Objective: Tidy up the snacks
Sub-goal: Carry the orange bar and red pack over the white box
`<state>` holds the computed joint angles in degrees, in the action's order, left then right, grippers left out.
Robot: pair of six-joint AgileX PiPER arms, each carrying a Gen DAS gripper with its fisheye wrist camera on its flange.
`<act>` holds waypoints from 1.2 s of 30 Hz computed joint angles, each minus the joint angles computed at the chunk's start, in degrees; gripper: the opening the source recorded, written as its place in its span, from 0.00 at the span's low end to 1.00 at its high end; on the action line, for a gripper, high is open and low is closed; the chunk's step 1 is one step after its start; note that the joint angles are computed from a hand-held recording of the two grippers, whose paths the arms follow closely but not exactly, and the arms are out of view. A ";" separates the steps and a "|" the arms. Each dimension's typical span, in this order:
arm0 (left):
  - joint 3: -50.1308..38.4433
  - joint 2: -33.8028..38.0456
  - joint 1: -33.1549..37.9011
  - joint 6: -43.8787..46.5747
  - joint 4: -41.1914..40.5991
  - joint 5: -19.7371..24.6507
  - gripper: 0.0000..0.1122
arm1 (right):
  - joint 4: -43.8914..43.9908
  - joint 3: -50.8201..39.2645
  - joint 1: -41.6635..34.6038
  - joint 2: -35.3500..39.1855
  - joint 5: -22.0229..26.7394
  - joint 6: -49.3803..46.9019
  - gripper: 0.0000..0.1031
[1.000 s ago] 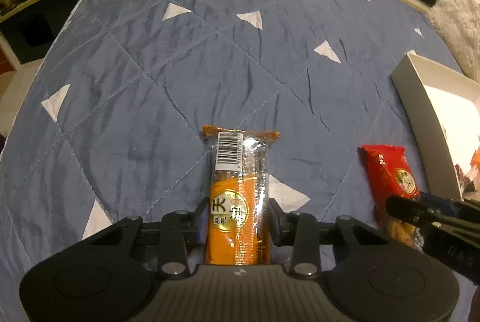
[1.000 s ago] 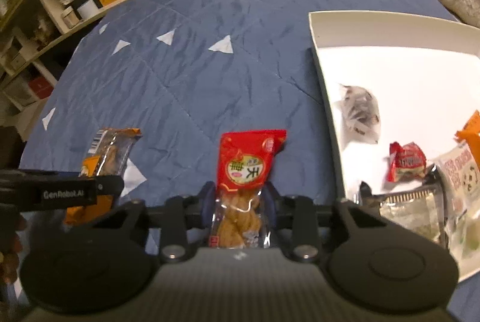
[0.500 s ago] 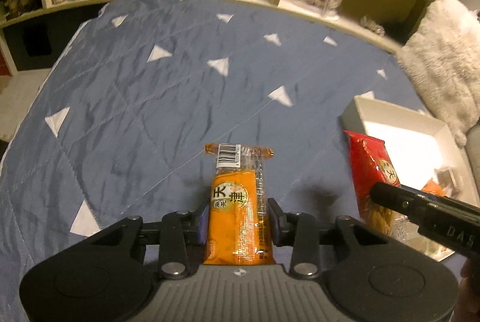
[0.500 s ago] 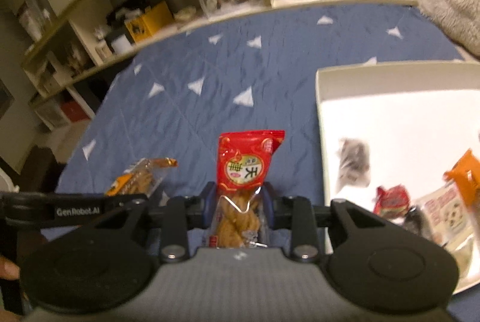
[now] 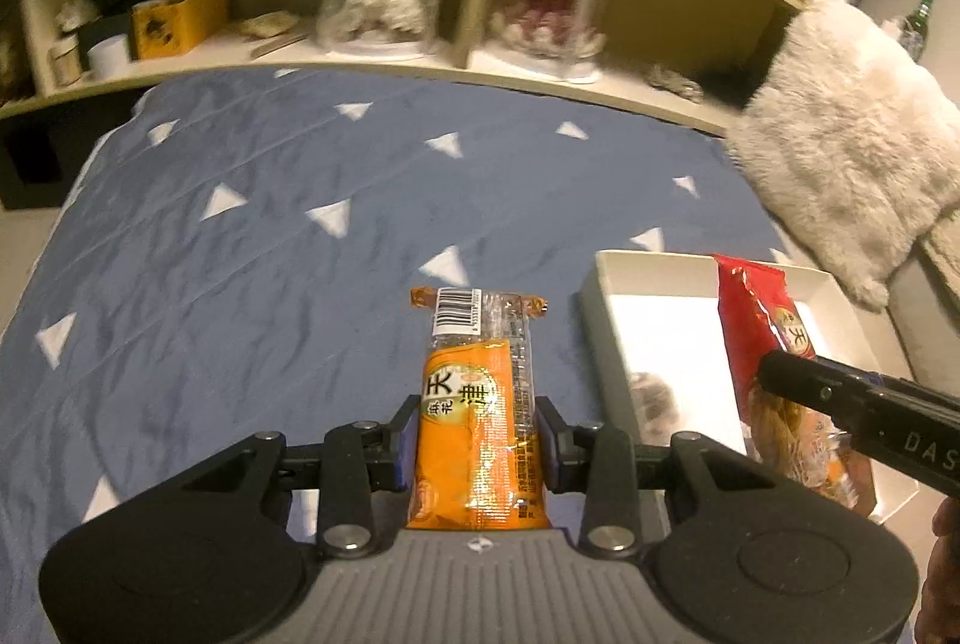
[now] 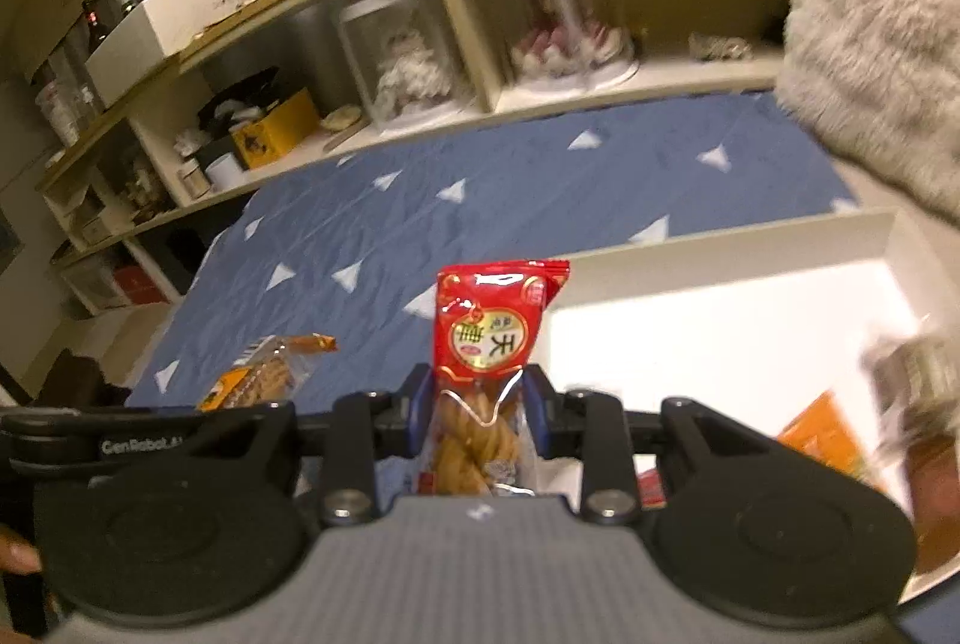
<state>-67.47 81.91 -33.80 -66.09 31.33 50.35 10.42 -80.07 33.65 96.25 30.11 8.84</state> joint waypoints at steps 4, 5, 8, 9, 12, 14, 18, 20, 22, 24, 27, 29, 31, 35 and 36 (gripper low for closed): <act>-6.10 5.30 -1.79 0.26 -0.19 0.31 0.35 | 0.06 1.97 -3.44 -1.52 -0.62 -1.55 0.36; -7.87 6.84 -2.10 0.50 -0.46 0.26 0.35 | 0.50 2.70 -4.33 -1.77 -1.00 -1.97 0.36; -13.04 11.25 -2.93 1.56 -1.32 0.06 0.35 | 3.39 4.29 -7.54 -2.35 -1.71 -4.51 0.36; -15.08 13.02 -3.09 2.14 -1.92 -0.21 0.35 | 4.48 4.60 -8.59 -2.38 -1.90 -5.29 0.36; -20.40 17.70 -3.18 3.60 -4.28 -0.80 0.35 | 7.81 5.73 -11.67 -2.66 -2.61 -7.40 0.36; -24.13 21.07 -2.96 5.20 -6.03 -1.01 0.35 | 8.42 5.65 -13.15 -2.17 -3.11 -7.45 0.36; -31.59 27.75 -2.18 8.91 -9.72 -1.17 0.35 | 13.69 5.20 -16.61 -0.90 -2.99 -10.98 0.36; -35.22 31.02 -1.73 11.03 -11.84 -0.99 0.35 | 15.34 4.75 -17.83 0.16 -2.99 -11.98 0.36; -38.02 33.72 -1.30 13.03 -13.89 -1.09 0.35 | 16.08 4.55 -19.02 0.92 -2.46 -12.34 0.36; -40.84 36.46 -0.73 15.13 -16.44 -1.34 0.35 | 17.04 4.14 -19.99 1.91 -2.18 -12.32 0.36; -44.73 40.29 0.14 18.16 -20.18 -1.67 0.35 | 18.26 3.09 -21.33 3.58 -1.83 -12.35 0.36; -47.66 43.02 0.70 20.26 -22.36 -1.41 0.35 | 17.45 2.48 -21.72 4.53 -1.97 -11.34 0.36; -51.21 45.79 1.19 21.92 -23.40 0.10 0.35 | 16.47 1.49 -22.22 5.87 -1.69 -9.89 0.36; -54.91 48.89 2.76 23.78 -23.91 2.13 0.36 | 15.54 -0.57 -22.91 8.56 -1.34 -7.06 0.36; -54.86 49.02 3.14 24.10 -23.69 1.99 0.35 | 15.26 -1.07 -22.94 9.07 -1.25 -6.48 0.36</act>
